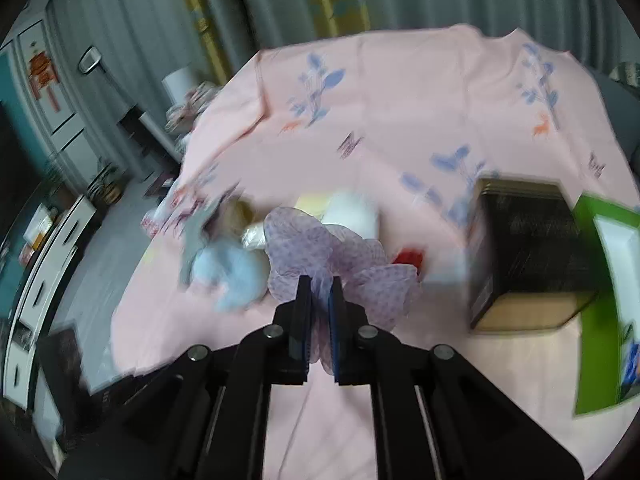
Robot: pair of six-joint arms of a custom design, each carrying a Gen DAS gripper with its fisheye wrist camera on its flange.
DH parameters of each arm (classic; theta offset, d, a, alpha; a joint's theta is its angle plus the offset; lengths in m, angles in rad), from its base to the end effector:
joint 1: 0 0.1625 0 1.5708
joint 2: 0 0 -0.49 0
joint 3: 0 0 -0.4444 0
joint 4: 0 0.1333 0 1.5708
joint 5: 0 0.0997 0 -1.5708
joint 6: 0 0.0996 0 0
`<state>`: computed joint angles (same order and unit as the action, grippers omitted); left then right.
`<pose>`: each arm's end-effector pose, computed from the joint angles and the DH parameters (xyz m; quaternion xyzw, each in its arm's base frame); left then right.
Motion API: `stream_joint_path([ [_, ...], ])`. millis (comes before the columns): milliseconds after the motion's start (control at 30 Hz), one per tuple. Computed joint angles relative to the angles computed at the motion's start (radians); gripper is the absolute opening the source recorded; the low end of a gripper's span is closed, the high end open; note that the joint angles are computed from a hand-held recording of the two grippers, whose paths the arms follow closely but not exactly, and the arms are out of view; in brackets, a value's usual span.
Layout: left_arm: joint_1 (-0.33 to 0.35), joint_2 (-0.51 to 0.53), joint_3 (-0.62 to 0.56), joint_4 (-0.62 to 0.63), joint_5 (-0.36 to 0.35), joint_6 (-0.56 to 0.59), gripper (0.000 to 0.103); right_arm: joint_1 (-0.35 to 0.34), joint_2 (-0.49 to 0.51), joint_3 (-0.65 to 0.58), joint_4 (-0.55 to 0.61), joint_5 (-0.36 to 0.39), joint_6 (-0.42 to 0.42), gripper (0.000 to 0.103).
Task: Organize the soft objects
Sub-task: 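Grasp the purple mesh bath puff with the right gripper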
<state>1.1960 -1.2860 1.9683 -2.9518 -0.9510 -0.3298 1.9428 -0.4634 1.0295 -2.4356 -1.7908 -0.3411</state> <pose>-0.0458 -0.6386 0.3546 -0.0842 0.8970 -0.4048 0.1565 0.4446 -0.8326 0.0796 0.3278 -0.9268 0.1496 0.1063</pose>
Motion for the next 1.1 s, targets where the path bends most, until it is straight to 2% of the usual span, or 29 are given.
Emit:
stream_joint_path([
  [67, 0.001, 0.002, -0.002, 0.011, 0.0, -0.002, 0.08, -0.008, -0.028, 0.075, 0.035, 0.008, 0.003, 0.009],
  [167, -0.001, 0.004, -0.001, 0.028, 0.008, -0.006, 0.08, -0.016, -0.031, 0.129, 0.082, -0.018, -0.013, 0.01],
  [200, -0.001, 0.004, -0.002, 0.039, 0.006, -0.008, 0.08, -0.019, -0.026, 0.129, 0.1, -0.023, -0.006, 0.014],
  [267, 0.0, 0.007, -0.009, 0.064, -0.004, -0.008, 0.08, -0.027, -0.02, 0.122, 0.151, -0.036, 0.044, 0.035],
  [300, -0.001, 0.009, -0.011, 0.069, -0.007, -0.007, 0.08, -0.036, -0.022, 0.117, 0.181, -0.028, 0.091, 0.061],
  [333, -0.002, 0.011, -0.013, 0.072, -0.014, -0.003, 0.08, -0.043, -0.032, 0.128, 0.17, -0.01, 0.119, 0.074],
  [467, -0.009, 0.024, -0.022, 0.073, -0.049, 0.031, 0.08, -0.072, -0.099, 0.192, 0.074, 0.082, 0.166, 0.074],
  [533, -0.013, 0.043, -0.034, 0.074, -0.073, 0.051, 0.08, -0.076, -0.113, 0.209, 0.02, 0.082, 0.179, 0.085],
  [600, -0.014, 0.065, -0.05, 0.086, -0.096, 0.06, 0.079, -0.083, -0.111, 0.211, -0.031, 0.067, 0.191, 0.085],
  [667, -0.011, 0.087, -0.068, 0.108, -0.115, 0.058, 0.062, -0.091, -0.095, 0.184, -0.015, 0.074, 0.214, 0.085],
  [767, -0.006, 0.124, -0.098, 0.149, -0.129, 0.063, 0.053, -0.104, -0.055, 0.138, 0.042, 0.128, 0.23, 0.085],
  [867, -0.002, 0.147, -0.117, 0.165, -0.133, 0.058, 0.046, -0.11, -0.019, 0.107, 0.087, 0.139, 0.247, 0.069],
  [900, -0.003, 0.152, -0.12, 0.161, -0.136, 0.066, 0.045, -0.114, -0.014, 0.099, 0.117, 0.156, 0.259, 0.06],
  [933, -0.003, 0.156, -0.126, 0.164, -0.141, 0.07, 0.041, -0.12, -0.012, 0.094, 0.143, 0.179, 0.263, 0.055],
  [1033, 0.0, 0.171, -0.147, 0.171, -0.155, 0.074, 0.038, -0.132, -0.008, 0.096, 0.167, 0.223, 0.269, 0.05],
  [1100, -0.007, 0.182, -0.157, 0.173, -0.139, 0.09, 0.038, -0.141, -0.007, 0.095, 0.187, 0.263, 0.284, 0.045],
])
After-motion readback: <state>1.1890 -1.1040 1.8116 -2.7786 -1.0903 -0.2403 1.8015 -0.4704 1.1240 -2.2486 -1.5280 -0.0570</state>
